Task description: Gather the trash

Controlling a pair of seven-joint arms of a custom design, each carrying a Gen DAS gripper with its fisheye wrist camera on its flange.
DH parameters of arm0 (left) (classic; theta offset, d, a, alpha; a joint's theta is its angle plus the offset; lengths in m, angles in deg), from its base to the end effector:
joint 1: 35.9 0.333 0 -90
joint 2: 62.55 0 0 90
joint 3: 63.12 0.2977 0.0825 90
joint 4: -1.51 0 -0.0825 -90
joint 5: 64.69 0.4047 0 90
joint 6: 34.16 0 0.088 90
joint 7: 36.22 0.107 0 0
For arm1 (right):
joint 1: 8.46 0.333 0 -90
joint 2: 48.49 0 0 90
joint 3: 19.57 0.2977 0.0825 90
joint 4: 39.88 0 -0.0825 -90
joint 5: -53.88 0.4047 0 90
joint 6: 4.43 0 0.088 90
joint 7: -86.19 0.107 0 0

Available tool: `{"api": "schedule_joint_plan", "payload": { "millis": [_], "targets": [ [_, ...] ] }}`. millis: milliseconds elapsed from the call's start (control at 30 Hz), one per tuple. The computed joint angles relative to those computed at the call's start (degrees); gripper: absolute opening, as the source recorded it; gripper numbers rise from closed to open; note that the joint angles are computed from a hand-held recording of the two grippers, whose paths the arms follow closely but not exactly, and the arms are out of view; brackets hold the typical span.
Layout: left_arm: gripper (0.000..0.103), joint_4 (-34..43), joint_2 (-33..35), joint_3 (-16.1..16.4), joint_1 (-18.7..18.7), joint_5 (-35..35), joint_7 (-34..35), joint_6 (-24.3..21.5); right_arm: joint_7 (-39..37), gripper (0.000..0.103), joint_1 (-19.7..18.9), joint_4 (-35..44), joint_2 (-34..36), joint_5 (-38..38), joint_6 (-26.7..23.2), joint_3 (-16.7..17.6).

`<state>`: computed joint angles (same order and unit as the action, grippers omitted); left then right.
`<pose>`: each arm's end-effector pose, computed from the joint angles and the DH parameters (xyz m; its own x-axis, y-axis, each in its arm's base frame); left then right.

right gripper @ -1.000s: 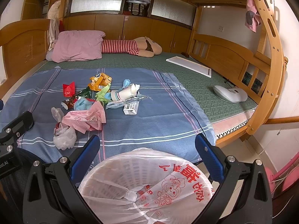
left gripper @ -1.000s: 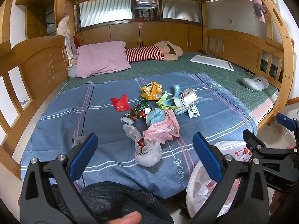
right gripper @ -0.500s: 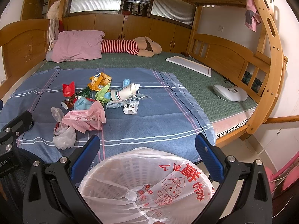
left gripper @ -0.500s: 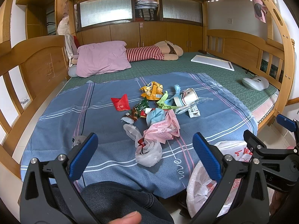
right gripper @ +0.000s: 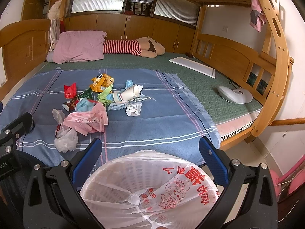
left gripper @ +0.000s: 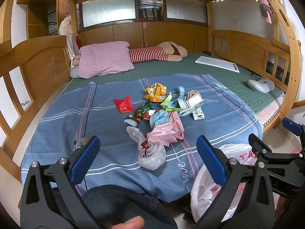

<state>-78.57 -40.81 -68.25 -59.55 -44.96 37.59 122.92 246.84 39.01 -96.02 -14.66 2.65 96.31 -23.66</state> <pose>0.6460 -0.3551 0.5872 -0.3941 -0.9164 -0.0700 -0.4838 0.2716 -0.8320 0.5771 0.4751 0.5650 -0.4308 -0.8881 0.1602 -0.5887 0.1420 -0.7958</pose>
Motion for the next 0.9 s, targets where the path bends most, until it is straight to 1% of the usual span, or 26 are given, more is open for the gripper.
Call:
{"api": "schedule_joint_plan", "payload": {
  "millis": [900],
  "targets": [
    [0.101, -0.2, -0.14, -0.14, 0.19, -0.51, 0.42, -0.06, 0.36, 0.1, -0.03, -0.68, -0.39, -0.18, -0.02, 0.15]
  ]
}}
